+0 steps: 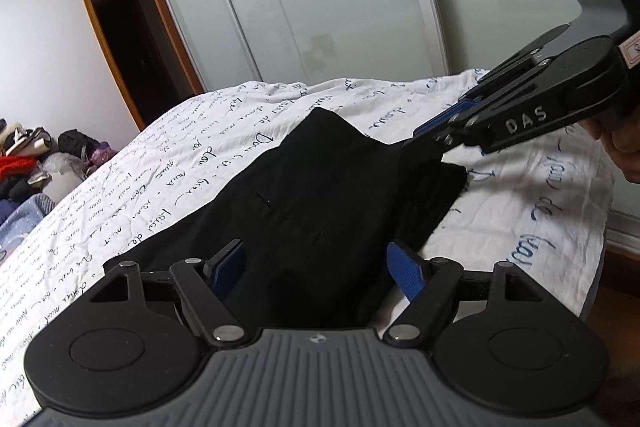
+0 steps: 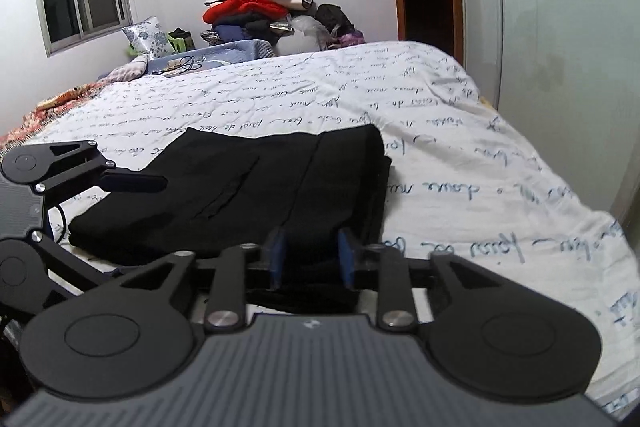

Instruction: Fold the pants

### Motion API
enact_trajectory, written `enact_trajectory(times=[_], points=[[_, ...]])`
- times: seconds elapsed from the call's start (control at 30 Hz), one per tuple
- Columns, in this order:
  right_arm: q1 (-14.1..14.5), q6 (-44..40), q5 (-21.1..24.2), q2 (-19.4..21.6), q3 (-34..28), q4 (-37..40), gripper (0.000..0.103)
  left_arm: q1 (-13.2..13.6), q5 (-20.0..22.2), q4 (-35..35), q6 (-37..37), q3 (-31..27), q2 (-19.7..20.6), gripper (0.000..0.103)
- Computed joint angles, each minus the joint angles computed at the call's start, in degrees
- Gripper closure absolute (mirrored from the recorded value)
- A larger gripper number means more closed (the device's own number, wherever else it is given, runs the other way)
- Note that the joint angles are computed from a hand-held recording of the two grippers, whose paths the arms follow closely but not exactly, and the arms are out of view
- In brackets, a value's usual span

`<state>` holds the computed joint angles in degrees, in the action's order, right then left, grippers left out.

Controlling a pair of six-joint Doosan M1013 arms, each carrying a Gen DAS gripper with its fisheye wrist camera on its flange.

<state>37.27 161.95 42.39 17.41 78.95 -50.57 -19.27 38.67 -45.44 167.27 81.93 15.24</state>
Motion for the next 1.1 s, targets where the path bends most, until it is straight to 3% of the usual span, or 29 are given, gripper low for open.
enact_trajectory(times=[0.07,0.43,0.57,0.63,0.67,0.73,0.8,0.9,0.97,1.1], points=[[0.1,1.6,0.0,-0.3,0.3,-1.5,0.091,0.2,0.4,-0.3,-0.8,-0.3,0.1,0.026],[0.6,3.9,-0.3,0.0,-1.0,-5.9,0.094,0.1,0.8,-1.2,2.3,0.3,0.0,0.027],[0.7,4.4,-0.7,0.0,-1.3,-6.9,0.094,0.2,2.2,0.2,-1.9,-1.1,0.9,0.041],[0.7,4.8,-0.7,-0.1,-1.4,-7.2,0.094,0.8,6.4,0.2,-5.1,-3.0,1.8,0.063],[0.7,4.8,-0.8,-0.1,-1.5,-7.4,0.094,1.1,7.9,-0.1,-6.4,-3.6,2.2,0.068],[0.7,4.3,-1.5,-0.2,-1.3,-7.2,0.094,1.4,9.0,-1.3,-7.3,-3.9,2.4,0.072],[1.2,4.7,0.7,0.2,-1.7,-9.2,0.093,1.9,11.8,-2.2,-9.2,-5.1,3.1,0.074],[3.0,-2.1,9.4,1.7,-3.4,-13.7,0.090,2.6,15.0,-3.2,-13.1,-6.9,4.2,0.074],[4.6,-12.0,14.7,3.0,-4.6,-17.2,0.088,2.8,15.9,-3.8,-14.5,-7.4,4.6,0.074],[6.3,-33.9,16.8,4.4,-5.2,-18.3,0.076,2.8,15.1,-4.0,-14.7,-7.1,4.4,0.074]])
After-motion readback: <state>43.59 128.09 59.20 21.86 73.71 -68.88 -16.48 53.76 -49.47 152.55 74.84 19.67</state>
